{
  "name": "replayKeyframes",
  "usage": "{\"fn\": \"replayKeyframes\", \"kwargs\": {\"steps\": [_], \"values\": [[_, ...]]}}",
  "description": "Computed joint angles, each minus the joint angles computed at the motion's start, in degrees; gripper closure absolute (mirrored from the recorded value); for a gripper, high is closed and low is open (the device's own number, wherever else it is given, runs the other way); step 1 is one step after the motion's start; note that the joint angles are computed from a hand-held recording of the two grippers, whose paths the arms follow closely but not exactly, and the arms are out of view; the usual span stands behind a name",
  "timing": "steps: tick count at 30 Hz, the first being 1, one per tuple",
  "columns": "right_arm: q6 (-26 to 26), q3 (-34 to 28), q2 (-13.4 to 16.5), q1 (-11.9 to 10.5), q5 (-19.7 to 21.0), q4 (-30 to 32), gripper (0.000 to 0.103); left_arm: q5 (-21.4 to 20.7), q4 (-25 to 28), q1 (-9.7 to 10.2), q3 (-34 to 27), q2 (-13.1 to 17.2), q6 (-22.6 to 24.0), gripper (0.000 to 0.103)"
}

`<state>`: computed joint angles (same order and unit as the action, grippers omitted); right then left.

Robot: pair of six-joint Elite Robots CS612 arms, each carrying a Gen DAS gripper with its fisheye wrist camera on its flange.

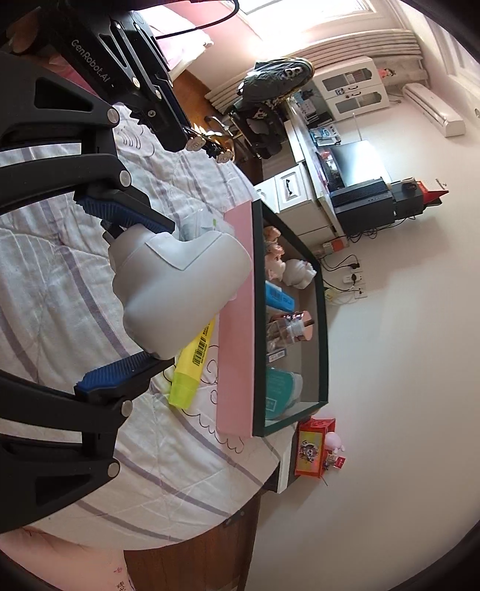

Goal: Organize rigid objects
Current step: 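Lift the hair clip with the left gripper while the right grasps the white hair dryer, then carry the hair clip and hair dryer into the pink box and release both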

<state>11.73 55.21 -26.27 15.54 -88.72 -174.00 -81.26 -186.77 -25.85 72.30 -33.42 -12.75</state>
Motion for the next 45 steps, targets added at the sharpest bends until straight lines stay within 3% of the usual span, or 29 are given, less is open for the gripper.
{"fn": "replayKeyframes", "kwargs": {"steps": [13,27,36,45], "values": [[-2.7,11.6,-7.1,1.3,-3.3,-15.5,0.038,7.4,-14.0,-3.51,8.4,-5.6,6.5,0.083],[-5.1,17.8,-10.8,2.5,-5.0,-22.8,0.038,11.6,-23.9,-5.36,14.5,-9.2,10.7,0.083],[-5.7,18.4,-11.1,2.8,-5.3,-24.4,0.038,12.3,-25.3,-5.59,15.2,-9.3,10.9,0.083],[-5.5,14.6,-8.9,1.7,-4.3,-20.8,0.038,10.9,-18.2,-4.62,8.7,-5.9,11.1,0.083]]}}
